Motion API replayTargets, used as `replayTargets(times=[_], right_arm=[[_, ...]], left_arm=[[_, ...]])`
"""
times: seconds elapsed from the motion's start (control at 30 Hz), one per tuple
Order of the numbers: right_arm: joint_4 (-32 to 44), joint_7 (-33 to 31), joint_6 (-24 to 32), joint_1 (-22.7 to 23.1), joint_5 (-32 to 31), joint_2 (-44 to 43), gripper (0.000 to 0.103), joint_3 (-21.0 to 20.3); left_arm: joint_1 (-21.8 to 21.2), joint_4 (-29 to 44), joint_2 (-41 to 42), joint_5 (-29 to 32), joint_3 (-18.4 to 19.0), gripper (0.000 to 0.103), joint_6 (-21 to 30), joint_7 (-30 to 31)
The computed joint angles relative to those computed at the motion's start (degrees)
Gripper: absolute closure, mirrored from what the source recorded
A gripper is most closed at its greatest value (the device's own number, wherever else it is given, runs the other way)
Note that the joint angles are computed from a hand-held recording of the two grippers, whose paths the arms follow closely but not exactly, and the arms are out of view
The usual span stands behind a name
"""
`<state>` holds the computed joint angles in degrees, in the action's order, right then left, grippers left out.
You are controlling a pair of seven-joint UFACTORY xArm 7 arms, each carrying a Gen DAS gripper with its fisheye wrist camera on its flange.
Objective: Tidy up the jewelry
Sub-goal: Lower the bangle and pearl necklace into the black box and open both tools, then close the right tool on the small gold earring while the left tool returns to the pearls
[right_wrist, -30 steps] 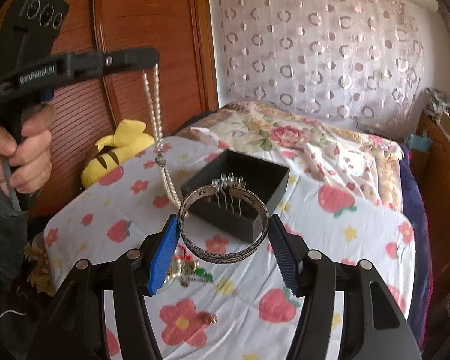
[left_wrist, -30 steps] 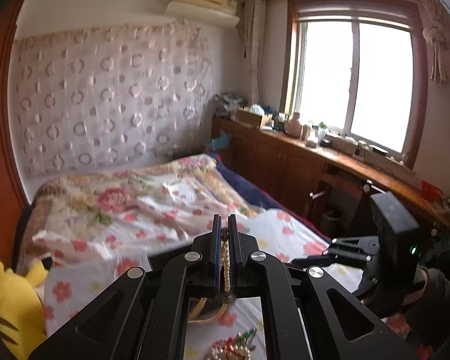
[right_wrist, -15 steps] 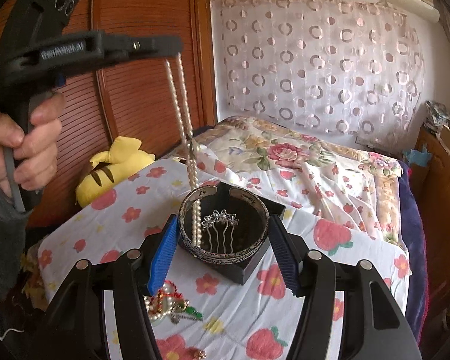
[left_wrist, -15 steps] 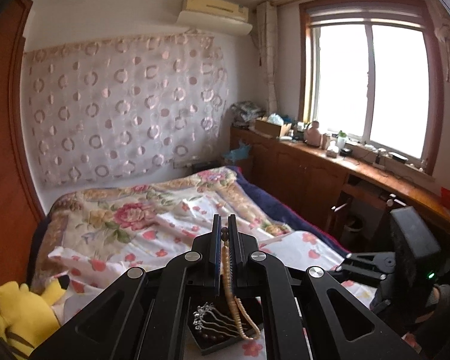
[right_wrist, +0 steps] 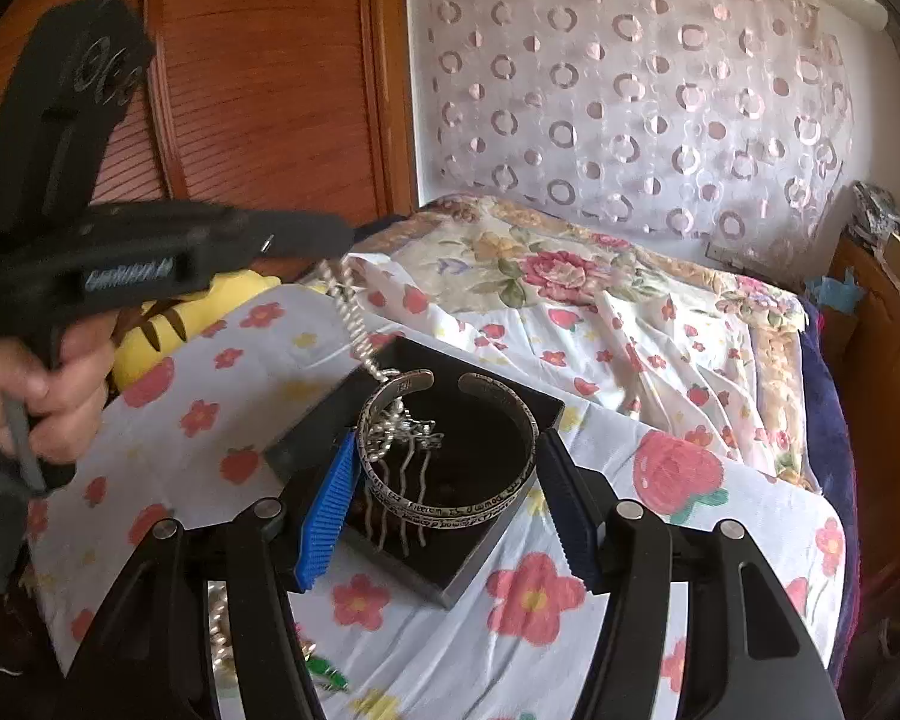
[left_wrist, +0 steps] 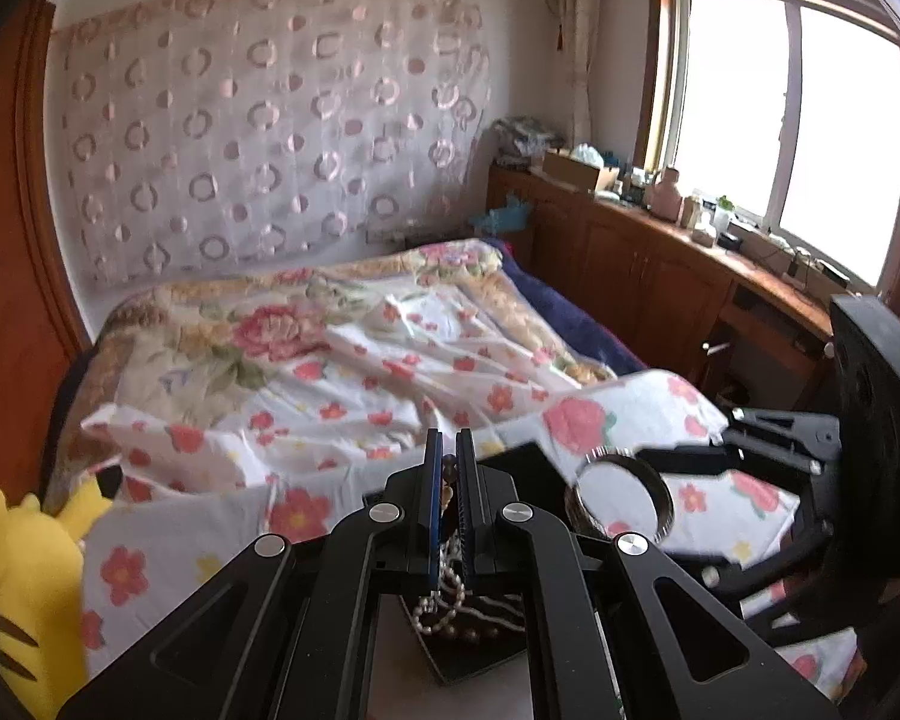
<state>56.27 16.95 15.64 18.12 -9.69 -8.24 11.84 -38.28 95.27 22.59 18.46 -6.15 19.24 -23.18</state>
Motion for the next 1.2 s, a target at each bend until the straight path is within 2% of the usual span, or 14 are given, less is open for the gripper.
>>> replayTargets(times=[0.3, 0.77, 0.83, 0.87, 0.93, 1.03, 1.13, 1.2], right_arm=[[4.79, -0.44, 0.35, 0.44, -1.17, 7.37, 0.040, -1.13], [7.30, 1.49, 0.76, 2.17, -4.83, 10.77, 0.039, -2.80], [6.57, 0.65, 0.23, 2.01, -3.89, 9.96, 0.039, -2.75], [6.08, 1.14, 0.10, 1.97, -4.25, 9.31, 0.039, -2.76], [4.40, 1.47, -0.47, 1.82, -3.89, 7.35, 0.039, -2.56], [-1.15, 1.08, -2.01, 1.83, -1.38, 1.85, 0.039, -1.90], [-7.46, 0.08, -2.16, 2.38, 2.12, -4.10, 0.039, -1.06], [-11.65, 0.27, -1.34, 2.72, 3.51, -8.07, 0.039, -0.29]], left_arm=[[1.50, -5.56, -0.43, -2.60, -0.88, 0.099, -1.89, 0.32], [0.72, -8.18, -1.43, -0.13, 0.26, 0.098, -1.58, -2.84], [0.98, -8.96, -1.93, -0.30, -0.03, 0.093, -1.87, -3.04], [0.89, -9.40, -2.26, -0.12, 0.02, 0.085, -1.98, -3.40], [0.47, -10.96, -3.42, 0.91, 0.43, 0.079, -2.46, -4.66], [0.48, -15.05, -6.17, 2.28, 0.23, 0.073, -3.90, -6.09], [1.67, -20.87, -9.66, 1.54, -1.67, 0.066, -5.76, -5.88], [2.44, -23.65, -11.15, 0.53, -3.03, 0.066, -6.25, -5.10]])
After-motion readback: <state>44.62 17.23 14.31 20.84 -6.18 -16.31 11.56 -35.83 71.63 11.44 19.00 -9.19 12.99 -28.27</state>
